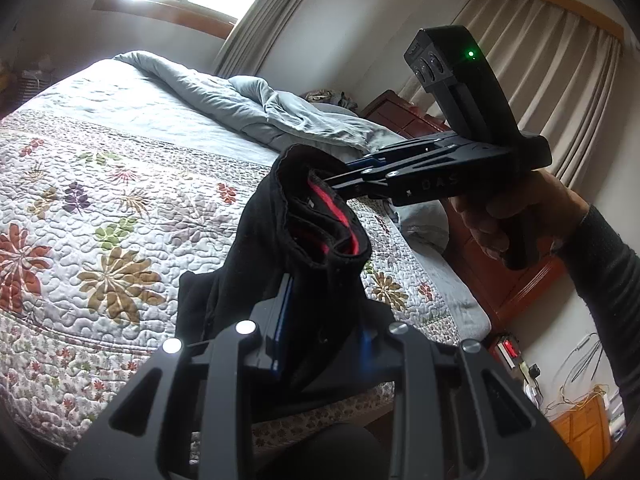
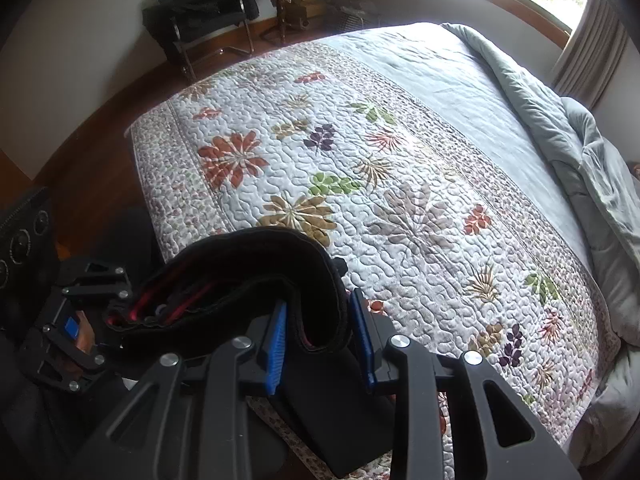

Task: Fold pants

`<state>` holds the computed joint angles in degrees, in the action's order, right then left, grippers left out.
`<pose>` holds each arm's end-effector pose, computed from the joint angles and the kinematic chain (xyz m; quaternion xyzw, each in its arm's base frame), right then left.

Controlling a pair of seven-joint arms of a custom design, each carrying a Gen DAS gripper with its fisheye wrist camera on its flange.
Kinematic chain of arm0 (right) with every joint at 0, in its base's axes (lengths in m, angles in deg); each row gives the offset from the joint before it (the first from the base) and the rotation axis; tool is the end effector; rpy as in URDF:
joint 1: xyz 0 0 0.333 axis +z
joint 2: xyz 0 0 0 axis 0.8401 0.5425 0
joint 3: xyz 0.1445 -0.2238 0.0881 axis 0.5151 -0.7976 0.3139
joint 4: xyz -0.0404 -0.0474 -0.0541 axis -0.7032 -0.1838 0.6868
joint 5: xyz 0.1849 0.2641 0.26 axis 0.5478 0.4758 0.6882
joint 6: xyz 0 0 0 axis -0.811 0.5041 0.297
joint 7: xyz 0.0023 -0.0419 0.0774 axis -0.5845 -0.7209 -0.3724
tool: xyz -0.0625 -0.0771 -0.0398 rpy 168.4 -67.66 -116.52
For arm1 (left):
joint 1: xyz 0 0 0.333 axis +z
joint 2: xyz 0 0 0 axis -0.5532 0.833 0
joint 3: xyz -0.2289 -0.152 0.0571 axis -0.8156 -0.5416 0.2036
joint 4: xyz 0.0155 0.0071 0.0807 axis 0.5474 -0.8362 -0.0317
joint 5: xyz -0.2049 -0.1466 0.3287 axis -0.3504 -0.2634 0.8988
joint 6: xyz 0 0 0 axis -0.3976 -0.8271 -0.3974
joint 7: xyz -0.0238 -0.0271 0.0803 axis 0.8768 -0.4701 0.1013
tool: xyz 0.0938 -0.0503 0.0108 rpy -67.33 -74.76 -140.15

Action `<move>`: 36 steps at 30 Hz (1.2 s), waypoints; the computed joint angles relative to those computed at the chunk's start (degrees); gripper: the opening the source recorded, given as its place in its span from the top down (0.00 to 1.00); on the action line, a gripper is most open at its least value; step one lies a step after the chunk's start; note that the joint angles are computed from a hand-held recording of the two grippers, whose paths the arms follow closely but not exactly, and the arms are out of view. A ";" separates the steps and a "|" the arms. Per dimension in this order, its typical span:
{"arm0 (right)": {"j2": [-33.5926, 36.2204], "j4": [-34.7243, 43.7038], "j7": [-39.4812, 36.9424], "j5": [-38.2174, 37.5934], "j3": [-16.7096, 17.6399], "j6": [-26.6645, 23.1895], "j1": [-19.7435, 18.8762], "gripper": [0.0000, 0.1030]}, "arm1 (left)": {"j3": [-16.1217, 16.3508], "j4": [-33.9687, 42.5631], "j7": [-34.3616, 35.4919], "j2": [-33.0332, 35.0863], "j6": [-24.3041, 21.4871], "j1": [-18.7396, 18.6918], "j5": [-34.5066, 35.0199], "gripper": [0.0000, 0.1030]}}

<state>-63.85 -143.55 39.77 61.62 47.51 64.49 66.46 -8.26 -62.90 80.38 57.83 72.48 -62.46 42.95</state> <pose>0.5690 0.1323 0.7587 -0.9185 0.3357 -0.0751 0.1953 0.4077 -0.3355 0.6970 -0.5537 0.6490 -0.5195 0.0478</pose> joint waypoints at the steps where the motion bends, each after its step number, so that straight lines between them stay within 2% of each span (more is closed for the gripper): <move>1: -0.39 -0.75 -0.16 0.17 -0.15 0.30 -0.20 0.71 | -0.08 0.29 0.16 0.48 0.15 -0.14 -0.02 0.74; 15: -4.66 -10.19 -3.58 2.79 -1.79 3.58 -2.94 0.71 | -2.32 3.63 1.60 5.78 0.29 -0.30 0.45 0.74; 36: -9.37 -24.36 -11.21 6.15 -4.21 9.82 -6.52 0.71 | -6.84 10.86 3.40 16.19 -2.74 1.03 -0.49 0.74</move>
